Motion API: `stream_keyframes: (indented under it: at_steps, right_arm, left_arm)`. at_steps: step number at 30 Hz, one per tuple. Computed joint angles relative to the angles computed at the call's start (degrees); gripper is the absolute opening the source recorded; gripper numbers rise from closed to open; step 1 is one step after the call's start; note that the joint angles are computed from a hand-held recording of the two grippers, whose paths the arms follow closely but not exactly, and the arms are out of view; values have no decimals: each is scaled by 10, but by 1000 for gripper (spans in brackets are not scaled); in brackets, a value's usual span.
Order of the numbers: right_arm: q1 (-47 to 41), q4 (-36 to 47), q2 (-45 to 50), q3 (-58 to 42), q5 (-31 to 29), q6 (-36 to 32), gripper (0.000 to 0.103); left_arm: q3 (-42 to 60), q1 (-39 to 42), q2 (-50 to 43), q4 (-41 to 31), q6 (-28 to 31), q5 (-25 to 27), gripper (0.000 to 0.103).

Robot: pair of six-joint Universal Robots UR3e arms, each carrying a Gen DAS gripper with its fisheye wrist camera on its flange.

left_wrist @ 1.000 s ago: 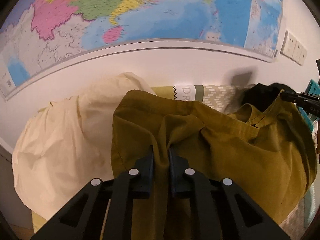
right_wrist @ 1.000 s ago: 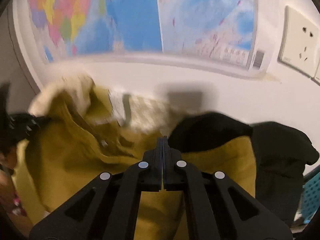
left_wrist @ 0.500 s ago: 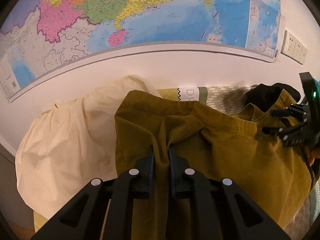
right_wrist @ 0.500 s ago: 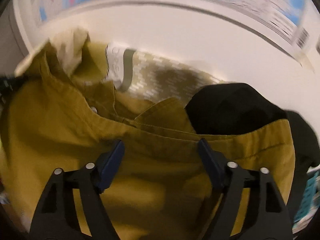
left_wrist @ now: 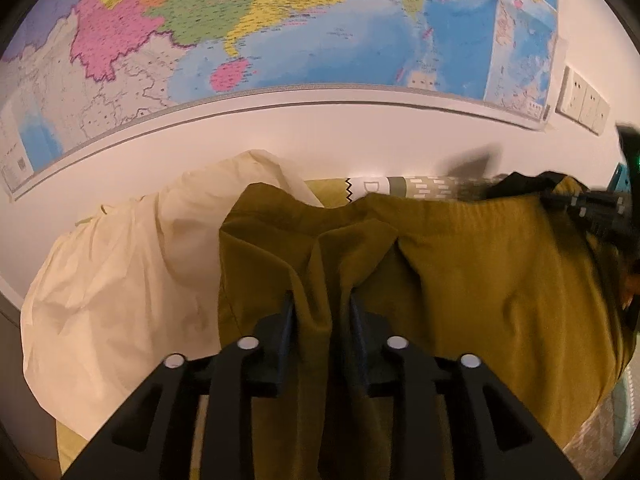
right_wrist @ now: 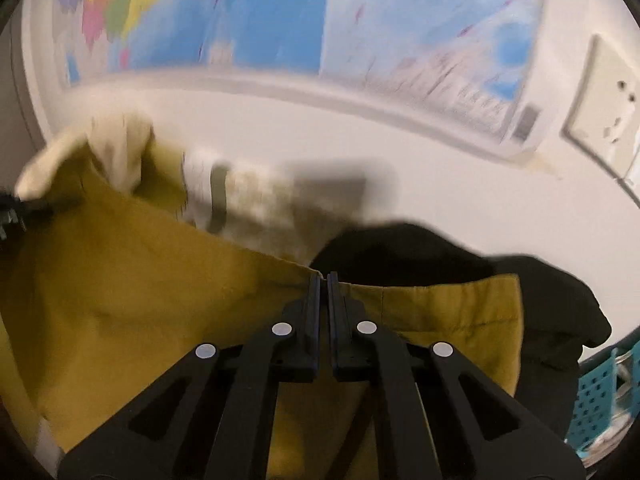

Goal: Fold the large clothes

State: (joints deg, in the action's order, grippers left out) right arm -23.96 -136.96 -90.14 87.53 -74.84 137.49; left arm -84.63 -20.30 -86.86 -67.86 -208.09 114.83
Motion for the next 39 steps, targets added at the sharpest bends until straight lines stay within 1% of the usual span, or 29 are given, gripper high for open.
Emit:
stream_keyframes:
  at_steps: [3, 4, 5, 6, 7, 8, 10, 12, 13, 14, 16, 17, 18, 20, 21, 22, 23, 24, 26, 27, 29, 30, 32, 33, 34, 36, 37, 38, 39]
  right_arm:
    - [20, 5, 40, -19, -36, 15, 5]
    - [37, 10, 72, -30, -77, 12, 7]
    - [42, 7, 88, -34, -92, 14, 10]
    - [39, 7, 91, -30, -87, 19, 11]
    - [24, 17, 80, -26, -60, 26, 13]
    - [4, 39, 60, -23, -25, 36, 26]
    - [-49, 75, -4, 7, 67, 19, 57]
    - [-125, 103, -118, 73, 159, -32, 71]
    - [-173, 141, -164, 92, 210, -68, 71]
    - [-233, 212, -210, 97, 262, -115, 72]
    - [-353, 423, -264, 69, 351, -243, 83]
    - [-413, 542, -277, 39, 369, -307, 86]
    - [-473, 662, -277, 6, 376, -381, 90]
    - [-593, 883, -260, -51, 384, -550, 92]
    - [-642, 936, -255, -47, 375, -603, 93]
    - [-671, 964, -250, -47, 366, -630, 94]
    - [-720, 1016, -225, -63, 345, -674, 95]
    - [-744, 1039, -213, -65, 331, -697, 96]
    - [-769, 1035, -183, -40, 297, -706, 96]
    - [-779, 1042, -174, -38, 287, -715, 96]
    - [-785, 1055, -161, -25, 266, -739, 97]
    - [-785, 1052, -167, -12, 265, -748, 97]
    - [-772, 1024, -195, 31, 274, -747, 97]
    - [-761, 1007, -204, 49, 277, -737, 95]
    - [-746, 991, -205, 60, 277, -727, 77]
    - [-724, 963, -224, 91, 288, -707, 67]
    - [-719, 959, -229, 90, 287, -701, 51]
    - [-728, 998, -221, 68, 281, -725, 45]
    - [-753, 1065, -206, 31, 272, -767, 33]
  left_arm:
    - [29, -23, -49, -23, 2, 37, 40]
    - [35, -27, -59, -29, -3, 45, 41]
    - [41, -33, -67, -33, -8, 53, 44]
    - [42, -36, -67, -32, -6, 54, 49]
    - [36, -35, -54, -24, -2, 44, 54]
    - [21, -32, -35, -7, 1, 35, 63]
    - [-9, -40, 7, 17, -2, 42, 64]
    - [-45, -47, 55, 39, -5, 47, 72]
    - [-60, -49, 75, 45, -9, 49, 72]
    - [-87, -53, 110, 47, -21, 47, 72]
    - [-132, -61, 164, 42, -41, 41, 73]
    - [-148, -68, 183, 33, -60, 43, 78]
    - [-177, -71, 215, 27, -79, 37, 80]
    - [-230, -73, 270, 22, -106, 24, 80]
    - [-257, -74, 298, 21, -116, 13, 81]
    - [-287, -68, 330, 25, -119, -10, 82]
    - [-309, -61, 357, 26, -118, -31, 83]
    - [-328, -58, 372, 31, -120, -46, 83]
    - [-370, -43, 396, 63, -108, -94, 84]
    - [-386, -36, 399, 83, -103, -112, 87]
    - [-412, -27, 385, 134, -94, -142, 89]
    - [-420, -32, 369, 162, -90, -147, 89]
    - [-409, -69, 302, 205, -106, -108, 88]
    - [-410, -75, 277, 232, -108, -106, 84]
    - [-405, -80, 256, 244, -120, -105, 78]
    - [-380, -101, 223, 226, -145, -77, 57]
    - [-372, -111, 223, 218, -155, -68, 50]
    - [-370, -115, 236, 211, -165, -68, 37]
    - [-372, -116, 261, 200, -171, -71, 30]
